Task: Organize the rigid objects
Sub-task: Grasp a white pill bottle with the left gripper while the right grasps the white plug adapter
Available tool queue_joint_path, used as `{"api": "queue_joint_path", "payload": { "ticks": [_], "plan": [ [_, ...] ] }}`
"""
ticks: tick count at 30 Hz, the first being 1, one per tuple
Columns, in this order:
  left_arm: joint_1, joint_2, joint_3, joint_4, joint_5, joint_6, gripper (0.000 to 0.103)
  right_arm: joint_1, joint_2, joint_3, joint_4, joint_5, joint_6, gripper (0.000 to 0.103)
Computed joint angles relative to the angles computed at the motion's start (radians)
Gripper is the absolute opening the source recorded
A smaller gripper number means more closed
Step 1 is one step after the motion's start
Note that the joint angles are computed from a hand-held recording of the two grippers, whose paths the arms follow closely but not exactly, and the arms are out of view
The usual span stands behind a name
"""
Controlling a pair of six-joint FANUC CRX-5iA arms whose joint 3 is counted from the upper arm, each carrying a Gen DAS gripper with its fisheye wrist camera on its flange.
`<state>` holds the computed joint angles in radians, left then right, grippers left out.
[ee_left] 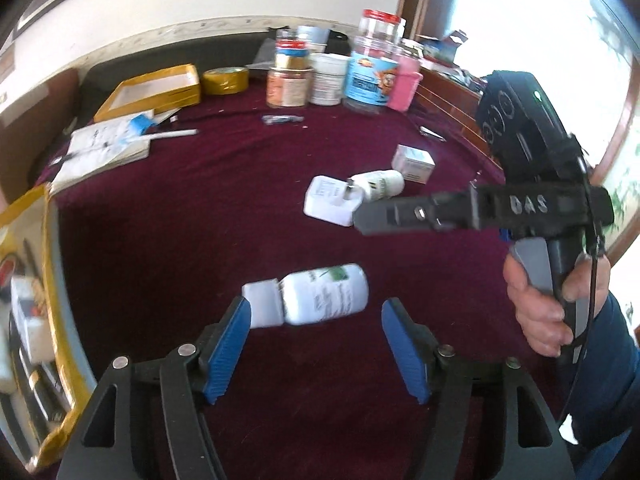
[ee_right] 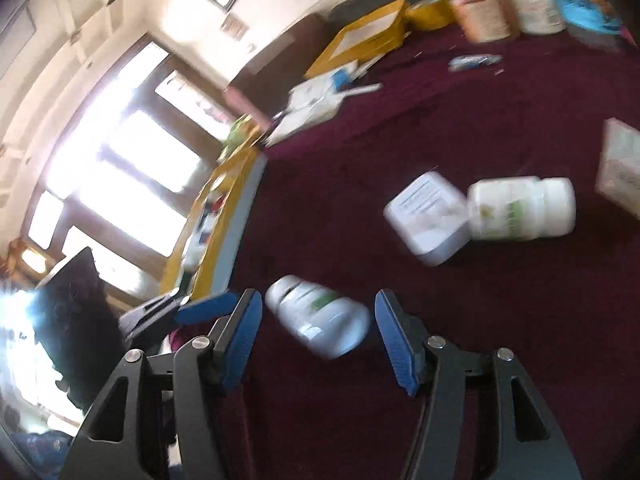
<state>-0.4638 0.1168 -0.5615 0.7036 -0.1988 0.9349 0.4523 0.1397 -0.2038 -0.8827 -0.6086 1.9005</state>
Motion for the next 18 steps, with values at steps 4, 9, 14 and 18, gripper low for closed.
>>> {"api": "queue_joint_path", "payload": {
  "ticks": [4,9,14,18],
  "plan": [
    [0.015,0.060,0.144,-0.331,-0.081,0.204,0.071,-0.048,-0.002,-0.006,-0.064,-0.002,0.009,0.058],
    [0.002,0.128,0.270,-0.528,-0.136,0.262,0.071,-0.060,0.002,-0.007,-0.076,0.000,-0.008,0.058],
    [-0.037,0.191,0.371,-0.746,-0.196,0.411,0.071,-0.082,-0.001,-0.008,-0.090,-0.012,-0.025,0.058],
    [-0.053,0.156,0.343,-0.790,-0.191,0.507,0.057,-0.048,-0.010,-0.021,-0.015,0.050,-0.091,0.058]
  ]
}}
